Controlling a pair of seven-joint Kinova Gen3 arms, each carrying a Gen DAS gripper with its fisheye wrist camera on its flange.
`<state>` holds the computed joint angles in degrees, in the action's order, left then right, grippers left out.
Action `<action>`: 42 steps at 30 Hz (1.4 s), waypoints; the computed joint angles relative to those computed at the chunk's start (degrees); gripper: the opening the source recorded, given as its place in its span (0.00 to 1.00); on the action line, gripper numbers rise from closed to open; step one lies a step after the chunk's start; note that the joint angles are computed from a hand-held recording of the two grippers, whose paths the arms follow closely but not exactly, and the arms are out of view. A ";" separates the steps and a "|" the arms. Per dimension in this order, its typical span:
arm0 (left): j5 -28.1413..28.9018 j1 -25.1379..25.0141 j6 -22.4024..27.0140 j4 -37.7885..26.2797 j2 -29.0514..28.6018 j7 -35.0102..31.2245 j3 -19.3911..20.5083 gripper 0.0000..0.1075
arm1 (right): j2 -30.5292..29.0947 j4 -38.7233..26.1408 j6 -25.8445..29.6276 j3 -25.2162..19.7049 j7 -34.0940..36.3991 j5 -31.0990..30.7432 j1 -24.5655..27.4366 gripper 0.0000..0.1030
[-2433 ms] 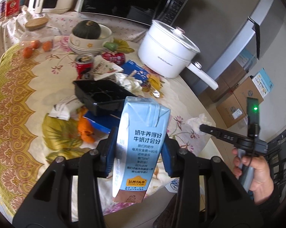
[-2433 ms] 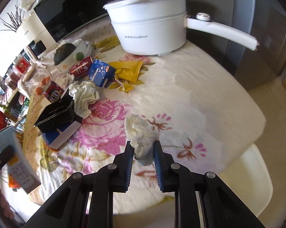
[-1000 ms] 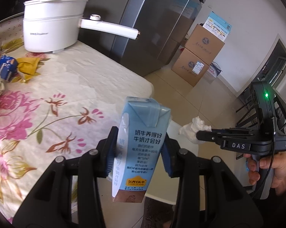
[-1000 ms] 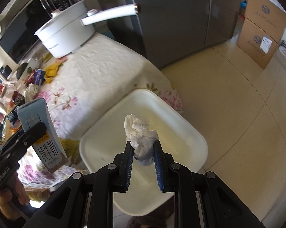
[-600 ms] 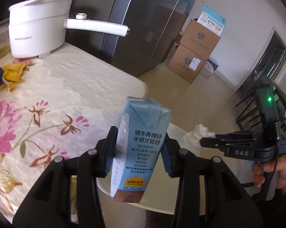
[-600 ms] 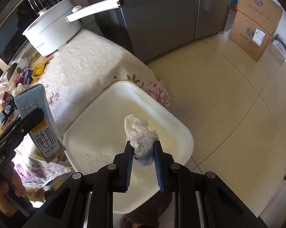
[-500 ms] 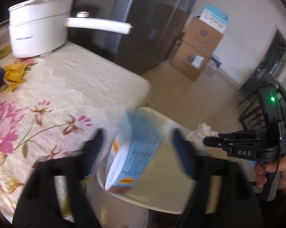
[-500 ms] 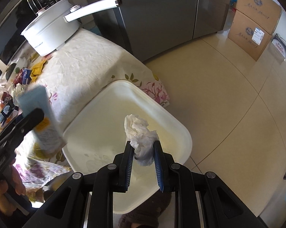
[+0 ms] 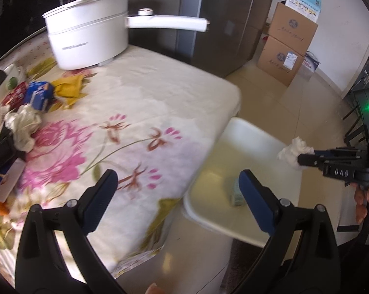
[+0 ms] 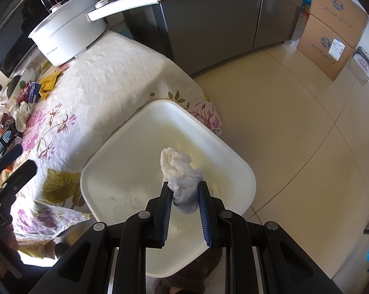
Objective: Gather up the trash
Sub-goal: 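Release the milk carton into the white bin with the left gripper, then grasp the black plastic tray with the left gripper and lift it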
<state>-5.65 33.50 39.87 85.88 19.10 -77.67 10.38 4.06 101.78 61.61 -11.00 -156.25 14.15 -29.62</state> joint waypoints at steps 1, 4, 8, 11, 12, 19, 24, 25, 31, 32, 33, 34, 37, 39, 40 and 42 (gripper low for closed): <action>-0.25 -0.09 0.35 0.32 -0.41 -0.07 -0.21 0.92 | 0.25 -0.19 0.05 -0.03 0.05 -0.05 -0.03 0.22; -0.96 -0.61 0.99 1.66 -1.89 -0.35 -0.54 0.92 | 1.33 -0.92 0.24 0.12 0.81 -0.60 -0.05 0.22; -1.91 -1.59 1.25 3.42 -3.75 -0.84 -0.67 0.92 | 2.58 -1.95 0.65 0.44 1.03 -0.84 -0.53 0.23; -1.56 -2.90 1.14 4.63 -4.97 -1.35 -0.49 0.92 | 3.28 -2.99 1.33 0.61 0.75 -0.42 -1.16 0.24; -1.06 -3.51 1.30 4.72 -5.20 -1.66 -0.37 0.92 | 3.65 -3.64 1.91 0.63 0.62 -0.14 -1.48 0.24; 2.26 -7.79 1.81 6.60 -7.85 -3.66 -0.39 0.92 | 6.12 -8.20 4.73 0.59 -0.12 3.09 -4.75 0.65; 4.90 -11.06 2.07 7.88 -9.74 -5.47 -0.73 0.92 | 8.06 -11.82 5.20 0.90 1.05 3.89 -6.42 0.67; 5.45 -11.80 2.08 8.21 -10.20 -5.83 -0.90 0.92 | 8.48 -12.56 5.17 1.01 1.34 3.94 -6.69 0.67; 9.42 -16.42 2.86 9.41 -12.36 -8.39 -1.99 0.92 | 11.03 -16.90 5.27 1.73 2.05 4.99 -9.04 0.69; 10.01 -17.12 2.92 9.61 -12.68 -8.71 -2.20 0.92 | 11.64 -18.08 5.39 1.86 2.32 5.24 -9.46 0.70; 10.81 -18.04 2.99 9.82 -13.05 -9.15 -2.54 0.92 | 12.09 -18.93 5.41 2.03 2.41 5.44 -9.89 0.71; 11.34 -18.74 3.01 10.00 -13.34 -9.42 -2.78 0.92 | 12.53 -19.83 5.47 2.21 2.48 5.63 -10.32 0.71; 12.85 -20.95 3.13 10.54 -14.18 -10.19 -3.66 0.92 | 14.09 -22.83 5.68 2.73 3.20 5.84 -11.30 0.73; 14.12 -22.56 3.08 10.99 -14.66 -11.08 -4.29 0.93 | 15.21 -24.77 5.78 3.04 3.91 5.79 -11.84 0.75; 14.62 -23.23 2.96 11.22 -14.87 -11.40 -4.54 0.92 | 15.88 -26.07 6.14 3.21 4.28 5.76 -12.25 0.75; 15.61 -24.61 2.94 11.37 -15.01 -12.33 -5.08 0.93 | 17.10 -28.34 6.55 3.55 5.16 5.58 -12.92 0.77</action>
<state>9.96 8.89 42.81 97.25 4.09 -90.00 5.30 21.16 73.45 68.16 -7.45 -151.09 19.73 -42.53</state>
